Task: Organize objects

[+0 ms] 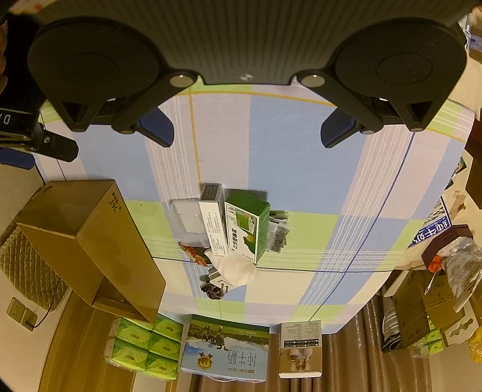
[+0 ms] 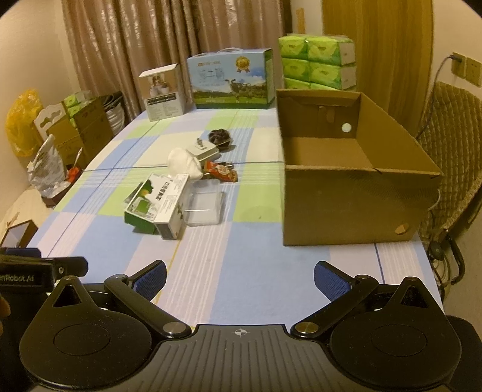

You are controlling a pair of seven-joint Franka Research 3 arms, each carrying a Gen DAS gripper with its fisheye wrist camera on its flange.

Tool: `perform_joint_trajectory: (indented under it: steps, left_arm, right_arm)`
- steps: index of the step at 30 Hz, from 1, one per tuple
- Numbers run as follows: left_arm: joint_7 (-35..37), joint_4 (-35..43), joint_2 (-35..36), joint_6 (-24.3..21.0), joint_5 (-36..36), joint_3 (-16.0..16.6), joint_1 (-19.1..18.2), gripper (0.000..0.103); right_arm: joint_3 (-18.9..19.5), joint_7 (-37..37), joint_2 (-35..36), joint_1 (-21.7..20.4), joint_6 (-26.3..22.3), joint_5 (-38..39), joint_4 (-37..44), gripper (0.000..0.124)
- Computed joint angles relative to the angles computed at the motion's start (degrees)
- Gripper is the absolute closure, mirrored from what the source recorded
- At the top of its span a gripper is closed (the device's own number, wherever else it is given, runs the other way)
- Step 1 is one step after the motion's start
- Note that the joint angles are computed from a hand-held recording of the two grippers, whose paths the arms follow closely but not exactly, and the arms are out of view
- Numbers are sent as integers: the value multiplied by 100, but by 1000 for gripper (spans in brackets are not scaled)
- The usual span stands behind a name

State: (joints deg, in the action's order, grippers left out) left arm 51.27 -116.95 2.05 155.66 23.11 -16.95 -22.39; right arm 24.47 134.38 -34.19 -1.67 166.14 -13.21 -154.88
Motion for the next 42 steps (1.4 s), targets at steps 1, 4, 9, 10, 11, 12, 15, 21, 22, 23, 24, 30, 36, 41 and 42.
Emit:
perform_joint_trajectory:
  steps: [1,4,9,10,11,12,15,21,22,23,24,30,36,41,42]
  left_arm:
    - [-14,0,-1,-1,16,2,-1,1]
    - [-7,-6,-5,2,16,8,8,1]
    - [8,8,3,-6,11,27,37,1]
    - [9,21,14,-14,19,31,42,1]
    - [21,32,21,-21,18,36,49,1]
    - [13,41,28,-29,30,42,55,1]
    - [24,78,66,-57,52,58,75,1]
    - [35,252,223,-134,98,138,159,1]
    - [-21,300,265,-139,206,167,167,1]
    - [-86,326,295,-116,341,198,173,1]
    - [-146,385,343,-132,493,224,171,1]
    - [261,940,816,-239,457,279,248,1]
    - [1074,1593,1405,-259,239,306,294,3]
    - [1580,2283,1983,-471,-24,340,288,12]
    - [1684,2405,2088,-505,-68,344,286,12]
  right_arm:
    - [1,-16,10,6,35,-15,8,23]
    - [155,16,20,-122,80,-117,51,23]
    - [514,227,11,-493,318,-417,82,23]
    - [496,214,59,-482,409,-406,87,23]
    - [494,203,100,-484,487,-389,90,23]
    - [500,182,149,-494,523,-370,115,23]
    - [721,264,266,-719,578,-401,213,23]
    - [854,155,606,-934,707,-573,435,23]
    - [829,93,712,-926,699,-601,496,23]
    - [740,22,830,-853,723,-592,544,23]
    - [676,-15,950,-805,740,-582,599,23]
    - [730,72,1600,-951,841,-992,1009,30]
    - [810,698,2425,-1230,738,-1966,1613,49]
    - [594,1111,3005,-1189,530,-2658,2061,53]
    - [524,1144,3127,-1148,479,-2732,2155,54]
